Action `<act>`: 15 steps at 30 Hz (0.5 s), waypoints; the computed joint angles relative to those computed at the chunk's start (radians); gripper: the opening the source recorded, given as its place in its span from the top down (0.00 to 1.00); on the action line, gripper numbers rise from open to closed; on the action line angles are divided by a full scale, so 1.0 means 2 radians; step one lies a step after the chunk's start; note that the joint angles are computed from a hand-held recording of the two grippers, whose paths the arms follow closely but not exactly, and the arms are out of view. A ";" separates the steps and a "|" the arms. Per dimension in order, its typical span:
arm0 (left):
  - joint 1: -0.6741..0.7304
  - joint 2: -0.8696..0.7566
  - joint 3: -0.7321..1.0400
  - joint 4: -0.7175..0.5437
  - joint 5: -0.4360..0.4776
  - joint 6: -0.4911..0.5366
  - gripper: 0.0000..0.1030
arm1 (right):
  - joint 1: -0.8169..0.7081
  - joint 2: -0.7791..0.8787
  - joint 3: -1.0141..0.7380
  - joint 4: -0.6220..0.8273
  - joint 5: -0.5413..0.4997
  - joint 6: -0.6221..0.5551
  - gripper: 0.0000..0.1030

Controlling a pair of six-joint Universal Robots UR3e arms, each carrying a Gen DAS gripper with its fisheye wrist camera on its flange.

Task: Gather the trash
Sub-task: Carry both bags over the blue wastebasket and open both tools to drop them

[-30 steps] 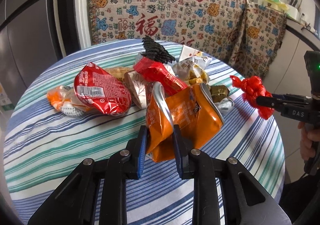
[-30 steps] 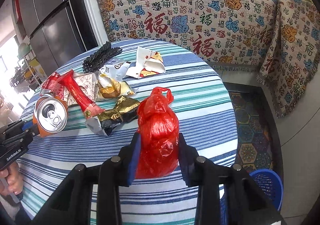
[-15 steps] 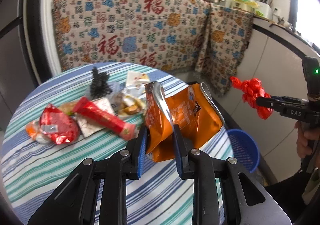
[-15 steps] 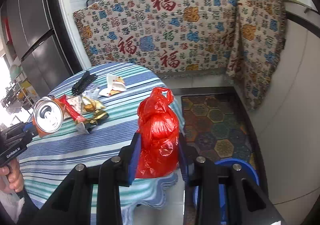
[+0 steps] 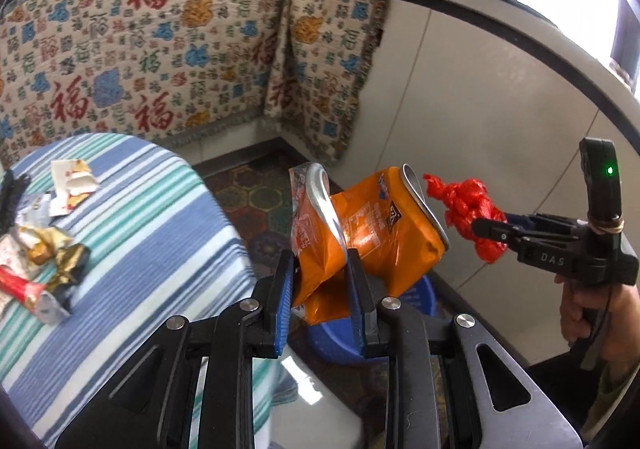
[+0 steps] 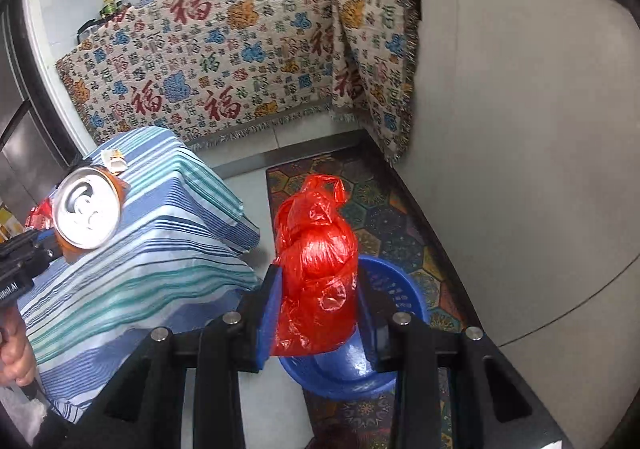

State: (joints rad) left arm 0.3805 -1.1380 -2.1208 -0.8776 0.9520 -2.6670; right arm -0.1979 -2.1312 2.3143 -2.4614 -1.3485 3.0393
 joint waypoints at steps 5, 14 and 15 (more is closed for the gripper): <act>-0.123 -0.126 0.010 0.135 0.068 -0.078 0.77 | -0.090 -0.045 0.037 0.044 0.048 -0.062 0.66; -0.205 -0.286 0.092 0.183 0.105 -0.145 0.77 | -0.134 0.007 0.046 0.025 0.060 -0.102 0.66; -0.210 -0.296 0.096 0.187 0.108 -0.146 0.77 | -0.138 0.014 0.047 0.019 0.061 -0.102 0.66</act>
State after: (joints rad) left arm -0.0401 -1.7293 -1.9284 -0.5030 1.1682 -2.9596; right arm -0.4729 -2.1026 2.4078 -2.4231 -1.2258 2.8358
